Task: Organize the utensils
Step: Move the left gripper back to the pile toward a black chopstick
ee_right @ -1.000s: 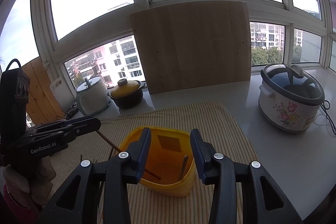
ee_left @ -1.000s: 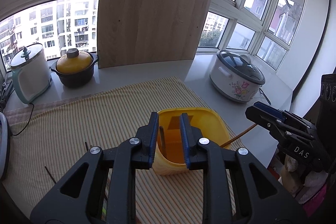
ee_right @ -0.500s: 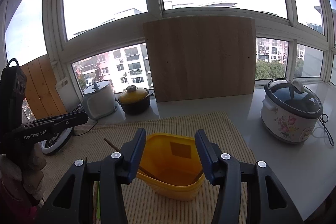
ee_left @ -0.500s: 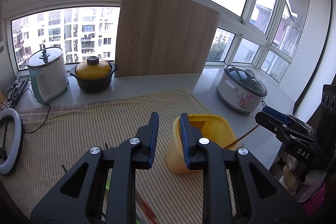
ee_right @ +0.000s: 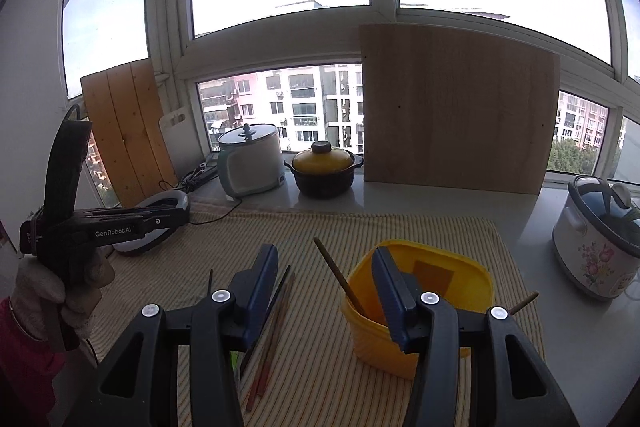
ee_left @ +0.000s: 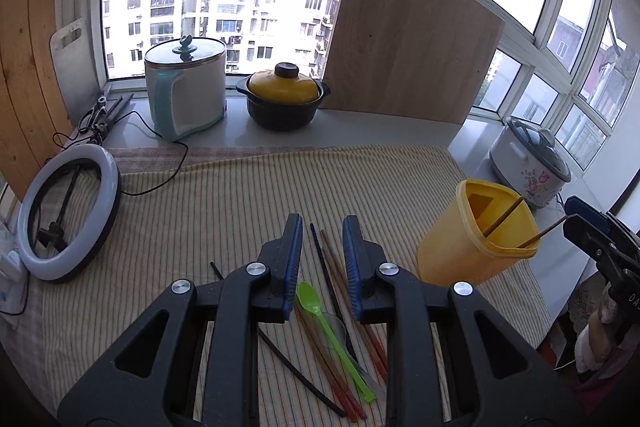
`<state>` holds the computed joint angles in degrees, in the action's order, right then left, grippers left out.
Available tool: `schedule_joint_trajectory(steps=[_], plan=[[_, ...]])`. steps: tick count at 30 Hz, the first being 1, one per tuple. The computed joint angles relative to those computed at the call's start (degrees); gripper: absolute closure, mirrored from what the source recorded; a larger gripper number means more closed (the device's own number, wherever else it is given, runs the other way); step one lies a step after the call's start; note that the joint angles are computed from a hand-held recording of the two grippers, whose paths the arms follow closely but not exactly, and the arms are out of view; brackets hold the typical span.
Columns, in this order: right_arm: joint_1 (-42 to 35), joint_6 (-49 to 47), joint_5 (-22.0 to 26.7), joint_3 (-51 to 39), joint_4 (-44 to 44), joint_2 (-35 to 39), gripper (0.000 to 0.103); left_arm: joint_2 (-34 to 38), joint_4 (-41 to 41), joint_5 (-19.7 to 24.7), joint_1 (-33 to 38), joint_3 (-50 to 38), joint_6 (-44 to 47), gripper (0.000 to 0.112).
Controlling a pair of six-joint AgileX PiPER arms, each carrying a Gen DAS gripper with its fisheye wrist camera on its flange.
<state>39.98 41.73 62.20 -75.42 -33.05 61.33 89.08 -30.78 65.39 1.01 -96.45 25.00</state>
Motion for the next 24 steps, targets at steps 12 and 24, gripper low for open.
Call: schedule_joint_trajectory(steps=[12, 24], plan=[[-3.2, -8.7, -8.5, 1.7, 16.5, 11.2, 0.054, 3.0, 1.4, -1.6, 5.6, 10.6, 1.9, 0.093], [-11.9, -22.7, -12.1, 2.0, 39.1, 23.4, 0.066, 8.6, 2.6, -0.9, 5.9, 13.0, 0.6, 0.093]])
